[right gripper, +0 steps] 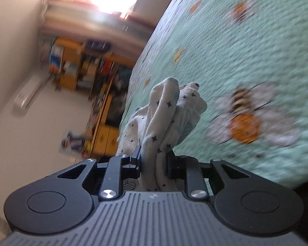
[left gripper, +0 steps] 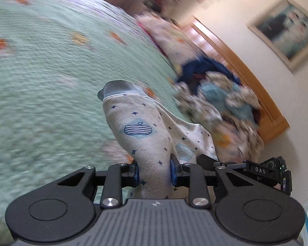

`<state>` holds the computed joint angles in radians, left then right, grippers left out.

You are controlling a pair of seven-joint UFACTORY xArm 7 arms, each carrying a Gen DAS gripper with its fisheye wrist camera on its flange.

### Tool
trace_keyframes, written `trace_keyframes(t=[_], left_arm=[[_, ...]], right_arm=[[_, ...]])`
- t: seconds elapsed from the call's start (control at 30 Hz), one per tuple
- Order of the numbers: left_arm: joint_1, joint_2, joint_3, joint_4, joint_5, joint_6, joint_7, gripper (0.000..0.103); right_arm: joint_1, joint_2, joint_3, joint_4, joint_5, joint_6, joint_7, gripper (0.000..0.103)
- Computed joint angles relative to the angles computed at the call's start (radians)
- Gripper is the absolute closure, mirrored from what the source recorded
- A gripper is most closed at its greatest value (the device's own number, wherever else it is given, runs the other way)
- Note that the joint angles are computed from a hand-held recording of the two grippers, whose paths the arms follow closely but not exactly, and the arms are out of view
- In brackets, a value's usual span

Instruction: Fold clothes

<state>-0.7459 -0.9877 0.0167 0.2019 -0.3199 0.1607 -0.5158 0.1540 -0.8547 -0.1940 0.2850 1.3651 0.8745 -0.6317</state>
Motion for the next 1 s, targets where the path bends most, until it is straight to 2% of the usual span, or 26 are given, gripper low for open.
trace_keyframes(t=[0.13,0.23,0.37,0.5,0.53,0.6,0.7,0.73,0.8,0.87,0.93,0.97,1.0], left_arm=[[0.156,-0.258,-0.045,-0.076,0.028,0.181,-0.056,0.073],[0.233,-0.427,-0.053,-0.108,0.049,0.318,-0.078,0.073],[0.316,-0.600,-0.031,-0.132,0.071,0.474,-0.070,0.073],[0.396,-0.680,0.015,-0.140,0.081,0.562,-0.026,0.073],[0.414,-0.667,0.037,-0.136,0.082,0.561,0.000,0.073],[0.437,-0.583,0.079,-0.118,0.079,0.505,0.063,0.073],[0.439,-0.363,0.176,-0.066,0.065,0.343,0.202,0.073],[0.427,-0.275,0.229,-0.038,0.058,0.284,0.261,0.073],[0.378,-0.111,0.340,0.032,0.037,0.182,0.376,0.073],[0.292,0.050,0.471,0.127,0.012,0.088,0.496,0.073],[0.195,0.169,0.607,0.239,-0.020,0.047,0.599,0.073],[0.148,0.215,0.671,0.296,-0.039,0.041,0.640,0.073],[0.098,0.260,0.735,0.356,-0.059,0.040,0.678,0.073]], right_arm=[[0.081,0.088,0.067,0.067,0.085,0.002,-0.027,0.078],[0.115,0.123,0.111,0.098,0.129,0.008,-0.035,0.078],[0.145,0.146,0.159,0.120,0.167,0.007,-0.031,0.078],[0.172,0.177,0.201,0.149,0.186,-0.008,-0.027,0.078],[0.178,0.203,0.211,0.171,0.190,-0.015,-0.030,0.078],[0.189,0.260,0.229,0.221,0.196,-0.031,-0.035,0.078],[0.197,0.420,0.247,0.367,0.194,-0.049,-0.063,0.078],[0.199,0.491,0.252,0.434,0.191,-0.050,-0.074,0.078],[0.197,0.653,0.266,0.590,0.180,-0.051,-0.094,0.078],[0.186,0.835,0.285,0.780,0.142,-0.036,-0.087,0.078],[0.174,1.014,0.314,0.990,0.094,-0.026,-0.056,0.078],[0.134,1.099,0.373,1.094,0.063,-0.037,-0.032,0.078],[0.070,1.185,0.473,1.199,0.013,-0.067,0.003,0.078]])
